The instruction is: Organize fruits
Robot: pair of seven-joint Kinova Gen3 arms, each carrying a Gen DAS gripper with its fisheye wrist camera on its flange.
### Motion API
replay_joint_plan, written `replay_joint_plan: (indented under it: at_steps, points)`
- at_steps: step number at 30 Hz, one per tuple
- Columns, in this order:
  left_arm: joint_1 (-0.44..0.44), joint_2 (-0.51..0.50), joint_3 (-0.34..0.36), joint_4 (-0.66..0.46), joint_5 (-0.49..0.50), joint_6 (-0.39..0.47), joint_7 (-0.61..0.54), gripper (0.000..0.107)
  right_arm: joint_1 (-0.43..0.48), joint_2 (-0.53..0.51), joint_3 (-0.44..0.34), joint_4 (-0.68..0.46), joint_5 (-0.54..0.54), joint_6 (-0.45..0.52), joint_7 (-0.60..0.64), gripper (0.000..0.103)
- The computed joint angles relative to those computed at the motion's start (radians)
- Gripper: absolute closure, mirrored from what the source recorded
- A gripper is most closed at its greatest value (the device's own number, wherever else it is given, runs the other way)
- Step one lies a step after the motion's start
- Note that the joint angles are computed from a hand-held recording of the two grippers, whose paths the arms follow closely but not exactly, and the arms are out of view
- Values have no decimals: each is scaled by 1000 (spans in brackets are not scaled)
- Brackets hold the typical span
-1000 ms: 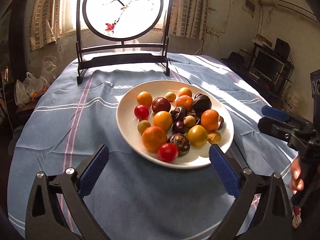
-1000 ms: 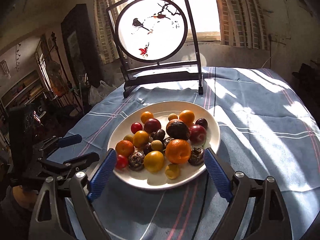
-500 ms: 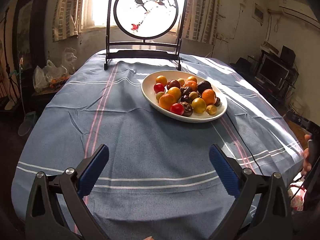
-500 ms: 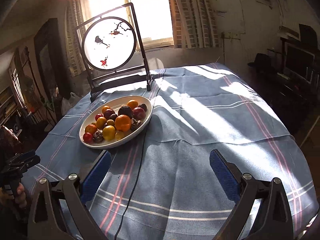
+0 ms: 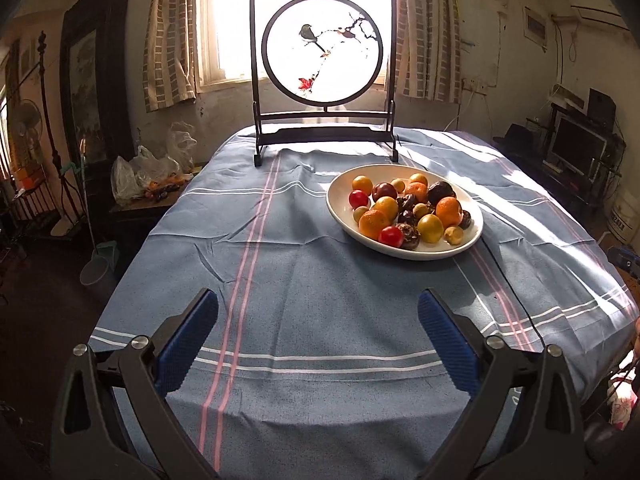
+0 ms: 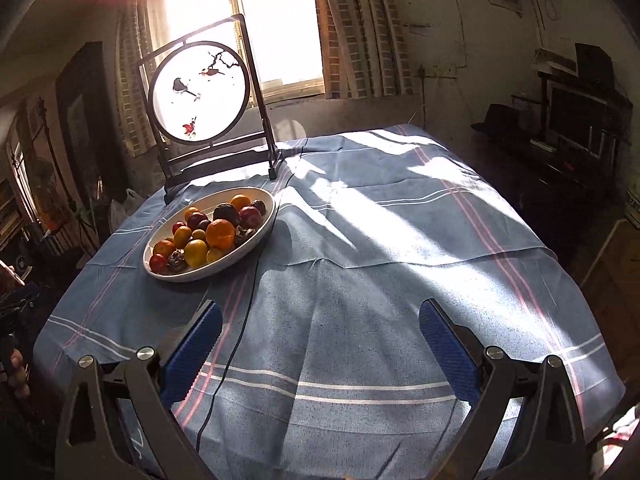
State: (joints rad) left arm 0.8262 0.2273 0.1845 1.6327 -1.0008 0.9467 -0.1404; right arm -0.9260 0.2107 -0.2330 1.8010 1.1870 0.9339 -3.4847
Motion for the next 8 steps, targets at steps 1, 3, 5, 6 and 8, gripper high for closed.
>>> replay_joint_plan:
  at_steps: [1, 3, 5, 6, 8]
  points:
    - [-6, 3, 1, -11, 26, 6, -13, 10, 0, -2, 1, 1, -1, 3, -2, 4]
    - [-22, -1, 1, -12, 58, -14, -28, 10, 1, -5, 1, 6, -3, 8, -9, 4]
    - [-11, 6, -5, -15, 48, 8, -14, 10, 4, -8, 0, 12, -8, 11, -15, 4]
    - [-7, 8, -7, -16, 46, 17, -11, 10, 7, -8, -1, 12, -12, 10, -13, 4]
    - [-9, 7, -9, -15, 48, 19, -7, 10, 12, -7, 0, 10, -19, 11, -7, 4]
